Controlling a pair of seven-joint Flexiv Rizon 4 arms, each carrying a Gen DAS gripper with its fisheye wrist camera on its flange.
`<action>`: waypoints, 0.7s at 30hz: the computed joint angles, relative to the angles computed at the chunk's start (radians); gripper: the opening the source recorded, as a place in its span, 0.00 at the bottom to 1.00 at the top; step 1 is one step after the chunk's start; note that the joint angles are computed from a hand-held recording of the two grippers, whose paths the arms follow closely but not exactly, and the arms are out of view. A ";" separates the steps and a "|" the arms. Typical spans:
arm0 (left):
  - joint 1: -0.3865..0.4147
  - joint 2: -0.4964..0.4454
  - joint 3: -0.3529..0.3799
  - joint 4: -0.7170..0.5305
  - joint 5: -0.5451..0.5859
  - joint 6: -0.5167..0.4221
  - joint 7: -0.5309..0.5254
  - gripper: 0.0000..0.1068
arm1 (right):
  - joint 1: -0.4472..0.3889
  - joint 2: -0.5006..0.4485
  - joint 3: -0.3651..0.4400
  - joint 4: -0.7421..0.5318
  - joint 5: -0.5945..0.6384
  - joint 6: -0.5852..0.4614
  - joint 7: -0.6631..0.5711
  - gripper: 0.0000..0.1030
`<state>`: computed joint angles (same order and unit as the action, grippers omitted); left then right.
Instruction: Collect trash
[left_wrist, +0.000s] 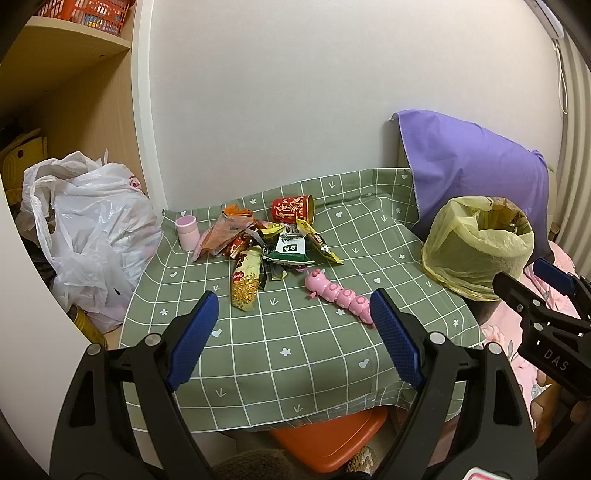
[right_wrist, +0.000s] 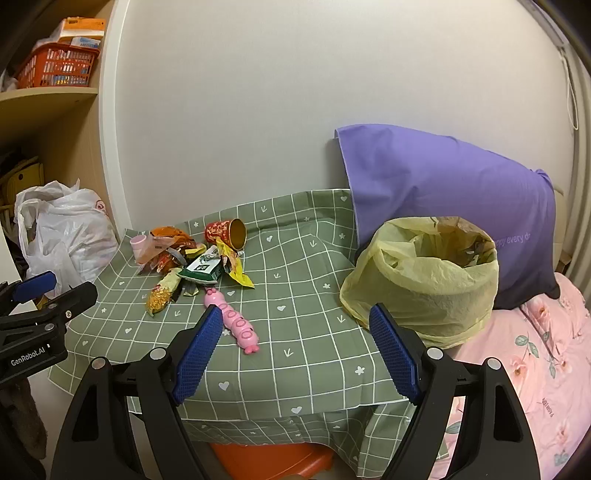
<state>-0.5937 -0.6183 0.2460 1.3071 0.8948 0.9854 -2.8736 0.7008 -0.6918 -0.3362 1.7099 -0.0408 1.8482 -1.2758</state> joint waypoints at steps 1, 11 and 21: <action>0.000 0.000 0.000 0.000 0.000 -0.001 -0.001 0.75 | 0.004 -0.001 -0.005 -0.001 0.002 -0.001 0.000 0.75; 0.001 0.000 -0.001 0.001 0.002 0.002 -0.004 0.75 | 0.010 -0.001 -0.014 0.003 0.008 -0.001 -0.001 0.75; 0.002 -0.014 0.006 -0.025 0.001 0.002 -0.020 0.75 | -0.080 -0.021 0.083 -0.074 -0.065 -0.033 -0.015 0.75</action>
<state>-0.5917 -0.6320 0.2525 1.2818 0.8953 0.9873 -2.8933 0.6203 -0.7131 -0.2531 1.6361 -0.1055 1.8154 -1.2906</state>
